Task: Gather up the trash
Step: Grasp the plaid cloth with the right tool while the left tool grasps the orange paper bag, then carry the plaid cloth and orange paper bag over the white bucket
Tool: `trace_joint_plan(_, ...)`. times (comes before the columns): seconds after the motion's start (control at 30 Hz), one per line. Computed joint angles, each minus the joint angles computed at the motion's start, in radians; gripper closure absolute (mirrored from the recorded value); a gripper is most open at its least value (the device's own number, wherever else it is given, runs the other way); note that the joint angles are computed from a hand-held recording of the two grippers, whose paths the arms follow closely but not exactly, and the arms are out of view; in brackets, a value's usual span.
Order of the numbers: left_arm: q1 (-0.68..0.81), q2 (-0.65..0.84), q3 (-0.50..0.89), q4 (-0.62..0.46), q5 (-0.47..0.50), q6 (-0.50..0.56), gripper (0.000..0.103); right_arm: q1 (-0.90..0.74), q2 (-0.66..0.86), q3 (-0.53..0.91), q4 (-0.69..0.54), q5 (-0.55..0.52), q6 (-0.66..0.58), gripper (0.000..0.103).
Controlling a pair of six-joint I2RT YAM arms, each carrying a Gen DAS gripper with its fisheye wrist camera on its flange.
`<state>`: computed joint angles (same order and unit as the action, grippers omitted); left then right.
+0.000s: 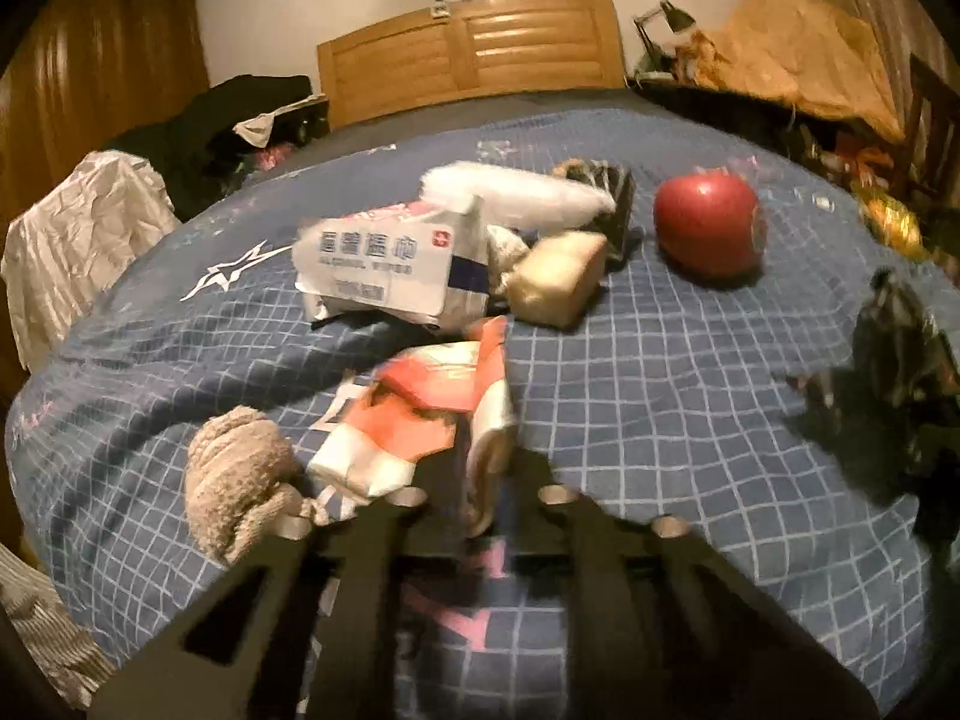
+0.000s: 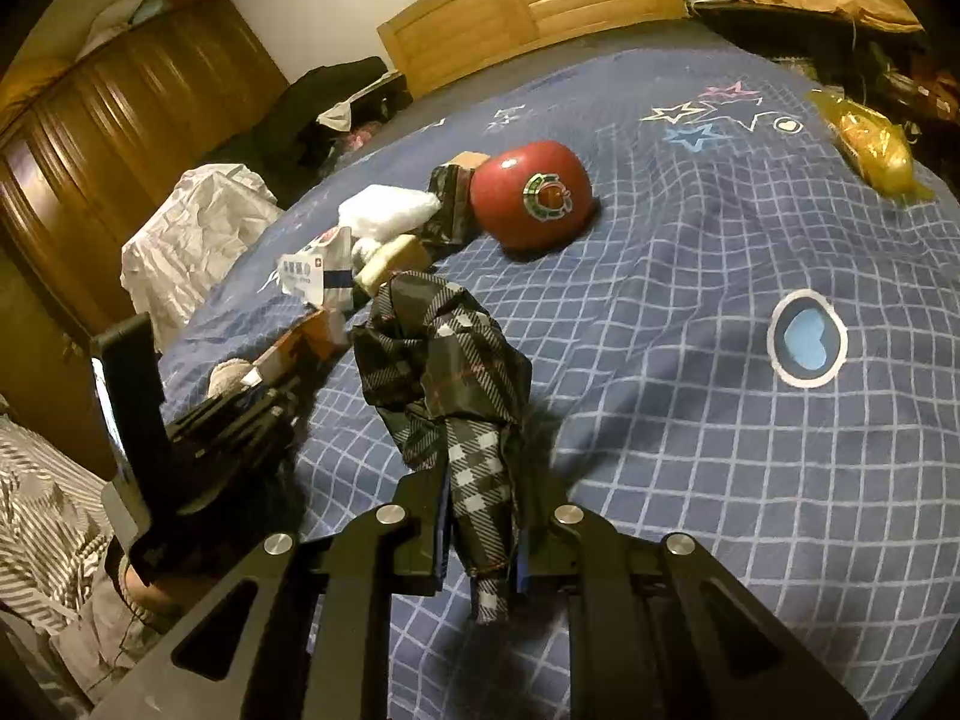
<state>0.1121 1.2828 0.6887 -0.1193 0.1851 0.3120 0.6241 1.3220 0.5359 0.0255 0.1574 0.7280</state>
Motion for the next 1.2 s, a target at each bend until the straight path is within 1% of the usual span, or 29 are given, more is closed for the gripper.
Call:
trace_joint_plan(0.03, 0.013, -0.003, 0.001, 0.0, 0.021, -0.011, 0.099, 0.003, -0.002, 0.001, -0.001, 0.004, 0.001, 0.086)
trace_joint_plan(0.13, 0.083, -0.059, -0.004, -0.026, 0.137, -0.045, 0.099, 0.021, -0.016, 0.002, -0.006, 0.029, 0.0, 0.086)
trace_joint_plan(0.2, 0.135, -0.113, -0.001, -0.064, 0.227, -0.062, 0.099, 0.037, -0.043, -0.001, -0.02, 0.055, -0.001, 0.086)
trace_joint_plan(0.23, 0.143, -0.125, 0.006, -0.079, 0.25, -0.07, 0.099, 0.046, -0.054, -0.004, -0.024, 0.068, -0.001, 0.086)
trace_joint_plan(0.3, 0.171, -0.159, 0.03, -0.142, 0.318, -0.079, 0.099, 0.067, -0.077, -0.005, -0.036, 0.1, -0.004, 0.086)
trace_joint_plan(0.4, 0.166, -0.204, 0.053, -0.204, 0.351, -0.096, 0.099, 0.117, -0.136, -0.003, -0.079, 0.175, -0.011, 0.086)
trace_joint_plan(0.5, 0.135, -0.246, 0.061, -0.247, 0.34, -0.114, 0.099, 0.181, -0.2, 0.003, -0.135, 0.267, -0.018, 0.087)
trace_joint_plan(0.67, 0.031, -0.322, 0.081, -0.313, 0.266, -0.142, 0.099, 0.267, -0.288, 0.001, -0.227, 0.371, 0.01, 0.087)
trace_joint_plan(0.8, -0.094, -0.344, 0.1, -0.338, 0.145, -0.17, 0.099, 0.32, -0.372, -0.005, -0.317, 0.443, 0.056, 0.087)
trace_joint_plan(0.83, -0.145, -0.34, 0.111, -0.345, 0.094, -0.184, 0.099, 0.334, -0.38, -0.002, -0.336, 0.461, 0.07, 0.087)
trace_joint_plan(0.93, -0.234, -0.326, 0.136, -0.356, 0.011, -0.216, 0.099, 0.39, -0.435, 0.003, -0.434, 0.533, 0.135, 0.087)
trace_joint_plan(1.03, -0.331, -0.31, 0.161, -0.36, -0.076, -0.253, 0.099, 0.449, -0.497, 0.013, -0.568, 0.61, 0.223, 0.086)
trace_joint_plan(1.07, -0.366, -0.302, 0.17, -0.362, -0.106, -0.265, 0.099, 0.478, -0.529, 0.021, -0.638, 0.648, 0.27, 0.086)
trace_joint_plan(1.13, -0.423, -0.292, 0.182, -0.363, -0.153, -0.284, 0.099, 0.496, -0.564, 0.029, -0.711, 0.682, 0.311, 0.087)
trace_joint_plan(1.2, -0.484, -0.284, 0.195, -0.37, -0.202, -0.306, 0.099, 0.55, -0.606, 0.051, -0.838, 0.749, 0.401, 0.086)
